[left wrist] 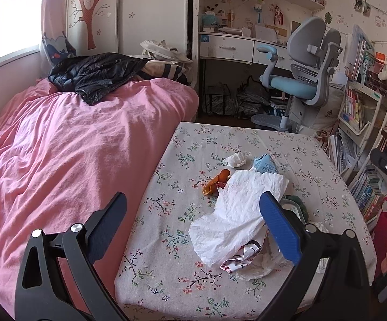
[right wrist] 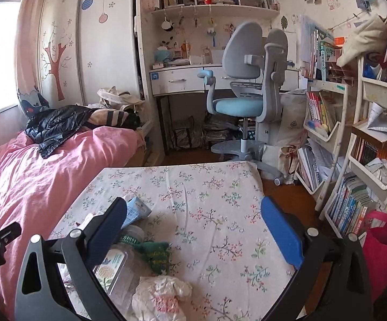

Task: Collect trash
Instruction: 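Move both tools toward the trash on the floral table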

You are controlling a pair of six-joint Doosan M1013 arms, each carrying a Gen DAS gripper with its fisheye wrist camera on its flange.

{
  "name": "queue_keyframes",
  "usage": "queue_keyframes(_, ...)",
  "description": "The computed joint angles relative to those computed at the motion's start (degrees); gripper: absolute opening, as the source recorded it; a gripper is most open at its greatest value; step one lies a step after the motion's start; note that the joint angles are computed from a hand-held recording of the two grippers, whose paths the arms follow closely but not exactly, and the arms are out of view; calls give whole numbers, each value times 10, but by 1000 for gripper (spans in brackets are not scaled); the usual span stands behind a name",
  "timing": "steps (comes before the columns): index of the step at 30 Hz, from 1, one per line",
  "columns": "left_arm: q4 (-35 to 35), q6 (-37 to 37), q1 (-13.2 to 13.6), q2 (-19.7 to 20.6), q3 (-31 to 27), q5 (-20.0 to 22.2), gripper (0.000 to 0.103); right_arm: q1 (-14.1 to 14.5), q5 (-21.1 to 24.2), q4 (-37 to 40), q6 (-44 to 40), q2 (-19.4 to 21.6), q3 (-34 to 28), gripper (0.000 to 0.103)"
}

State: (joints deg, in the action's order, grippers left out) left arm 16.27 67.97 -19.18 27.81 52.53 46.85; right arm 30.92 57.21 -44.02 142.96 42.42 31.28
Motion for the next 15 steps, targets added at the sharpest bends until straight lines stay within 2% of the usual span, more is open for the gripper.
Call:
queue_keyframes(3, -3, 0, -1, -5, 6, -5, 96, 5, -22, -29, 36, -24, 47, 96)
queue_keyframes(6, 1, -1, -2, -7, 7, -6, 96, 8, -35, -24, 33, -30, 65, 96)
queue_keyframes(15, 7, -2, 0, 3, -10, 23, 96, 9, -69, 26, -13, -26, 73, 96)
